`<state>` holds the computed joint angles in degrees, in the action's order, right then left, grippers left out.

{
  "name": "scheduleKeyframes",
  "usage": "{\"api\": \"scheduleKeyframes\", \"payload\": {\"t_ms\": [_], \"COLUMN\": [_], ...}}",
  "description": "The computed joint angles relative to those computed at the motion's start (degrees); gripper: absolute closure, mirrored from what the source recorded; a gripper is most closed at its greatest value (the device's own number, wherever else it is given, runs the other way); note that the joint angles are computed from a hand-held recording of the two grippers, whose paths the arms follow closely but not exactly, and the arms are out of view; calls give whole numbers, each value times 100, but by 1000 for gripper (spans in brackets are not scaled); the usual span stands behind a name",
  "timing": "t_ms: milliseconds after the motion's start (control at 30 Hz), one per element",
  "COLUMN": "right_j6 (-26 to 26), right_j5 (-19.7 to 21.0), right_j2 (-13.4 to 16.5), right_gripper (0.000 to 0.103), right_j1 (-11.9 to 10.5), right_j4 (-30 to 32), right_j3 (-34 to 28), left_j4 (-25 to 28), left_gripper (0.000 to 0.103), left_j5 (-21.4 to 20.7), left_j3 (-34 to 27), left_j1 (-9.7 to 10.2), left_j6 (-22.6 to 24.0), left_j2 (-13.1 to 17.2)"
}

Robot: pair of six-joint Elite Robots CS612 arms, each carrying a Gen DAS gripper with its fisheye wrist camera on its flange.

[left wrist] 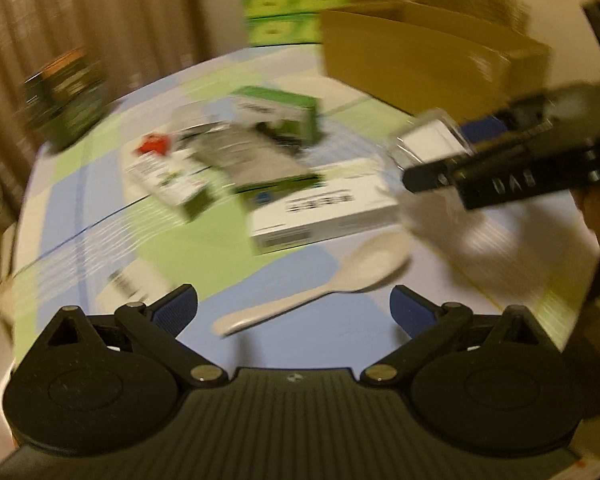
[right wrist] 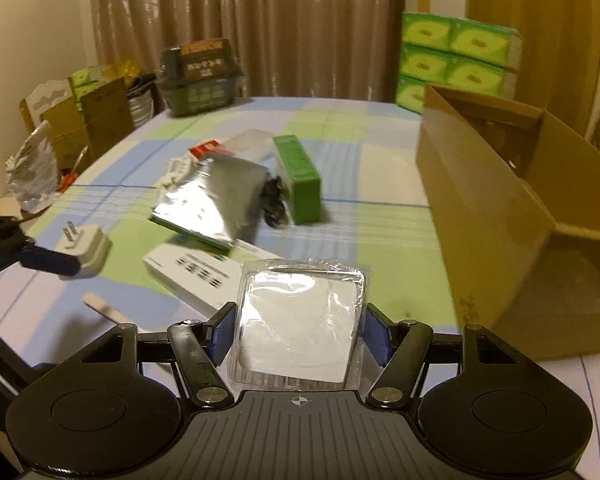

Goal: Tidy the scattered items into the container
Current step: 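Close the right gripper on the clear plastic packet and lift it, then lower the left gripper onto the white plastic spoon and close on it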

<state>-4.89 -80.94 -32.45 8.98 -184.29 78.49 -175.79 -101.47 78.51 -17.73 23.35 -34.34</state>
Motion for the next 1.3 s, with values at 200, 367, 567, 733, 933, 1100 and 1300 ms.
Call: {"api": "scheduleKeyframes", "payload": {"t_ms": [200, 367, 567, 733, 933, 1100, 1300], "right_j6": [-24, -86, -94, -85, -66, -76, -34], "right_j5": [29, 76, 110, 108, 127, 163, 155], "right_j2": [-37, -23, 8, 24, 30, 38, 39], "right_gripper": [40, 40, 40, 40, 40, 40, 40], "right_j1": [-48, -50, -49, -55, -64, -65, -65], "right_j4": [7, 0, 74, 98, 98, 107, 74], "right_j3": [111, 118, 75, 46, 50, 41, 29], "left_j4": [553, 1190, 1963, 2594, 3502, 3712, 3191], "left_gripper": [16, 31, 46, 55, 61, 72, 100], "left_j5": [-442, -709, -903, -1101, -1121, -1156, -1417], "left_j3": [-377, -719, -1114, -1418, -1857, -1985, -1774], "left_j1": [-47, -42, -33, -27, -32, -32, -6], "left_j6": [849, 1571, 2357, 2887, 3458, 3451, 2813], "left_j2": [201, 338, 458, 533, 635, 673, 611]}}
